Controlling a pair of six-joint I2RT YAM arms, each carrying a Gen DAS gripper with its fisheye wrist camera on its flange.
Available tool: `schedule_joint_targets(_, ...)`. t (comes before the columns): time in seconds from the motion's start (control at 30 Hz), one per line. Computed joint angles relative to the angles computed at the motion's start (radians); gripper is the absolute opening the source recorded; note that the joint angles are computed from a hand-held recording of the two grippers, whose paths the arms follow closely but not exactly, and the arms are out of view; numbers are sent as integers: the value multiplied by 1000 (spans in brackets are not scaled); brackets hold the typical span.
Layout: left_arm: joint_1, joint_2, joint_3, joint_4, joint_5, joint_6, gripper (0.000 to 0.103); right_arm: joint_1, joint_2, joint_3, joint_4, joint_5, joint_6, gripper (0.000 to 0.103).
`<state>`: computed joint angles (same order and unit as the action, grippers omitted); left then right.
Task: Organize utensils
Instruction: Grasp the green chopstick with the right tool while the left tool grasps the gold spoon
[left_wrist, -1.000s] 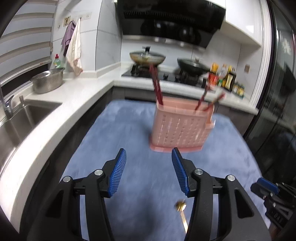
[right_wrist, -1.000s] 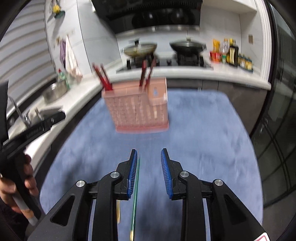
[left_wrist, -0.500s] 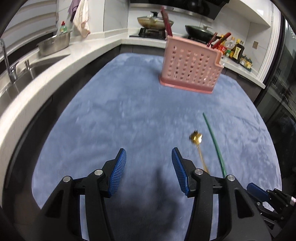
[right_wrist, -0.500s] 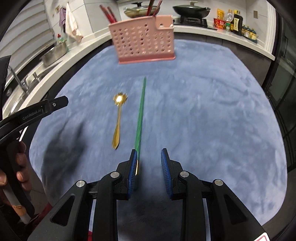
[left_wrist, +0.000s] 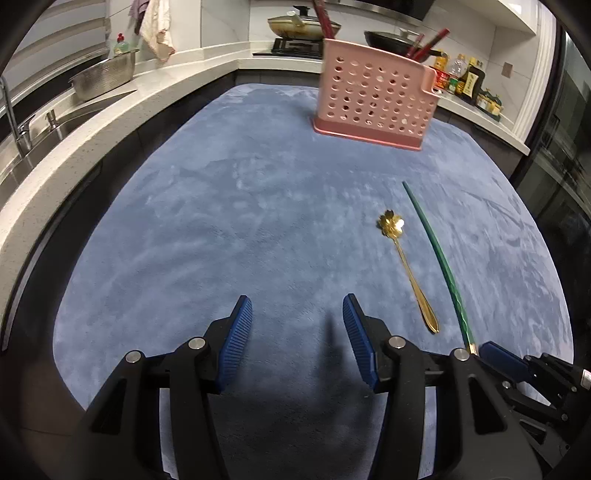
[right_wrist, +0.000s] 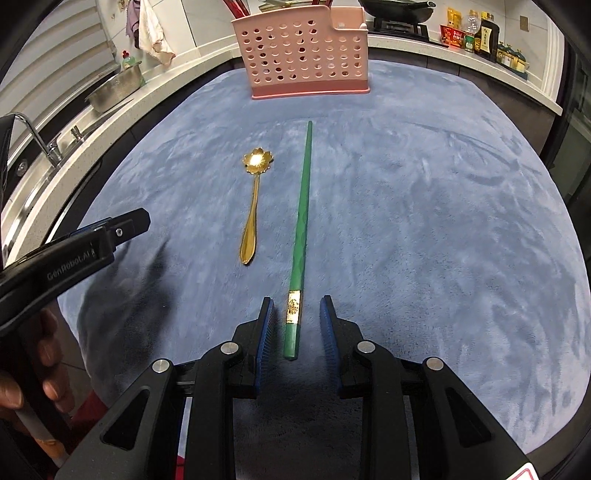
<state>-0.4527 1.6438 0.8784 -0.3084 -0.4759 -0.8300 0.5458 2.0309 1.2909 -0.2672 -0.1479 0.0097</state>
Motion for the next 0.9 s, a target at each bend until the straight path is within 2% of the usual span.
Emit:
schedule_joint_targets(0.17, -8, 17, 8, 2, 8, 4, 52, 5, 12, 3, 10, 12, -2, 21)
schedule_joint_targets(0.37, -15, 32, 17, 7, 17, 10, 57, -2, 15, 4, 14, 17, 1, 8)
schedule_joint_targets(0.57, -26, 52, 36, 14, 33, 19, 61, -12, 6, -7, 25, 17, 13, 7)
schedule_joint_targets(0.63, -31, 61, 47, 15, 38, 19, 69, -19, 0, -12, 33, 18, 21, 7)
schedule_joint_targets(0.67, -33, 63, 51, 18, 40, 19, 70, -24, -5, -16, 39, 19, 25, 7)
schedule_joint_targets(0.9, -63, 128, 123, 40, 60, 49, 70, -62, -19, -15, 42, 14, 47, 7)
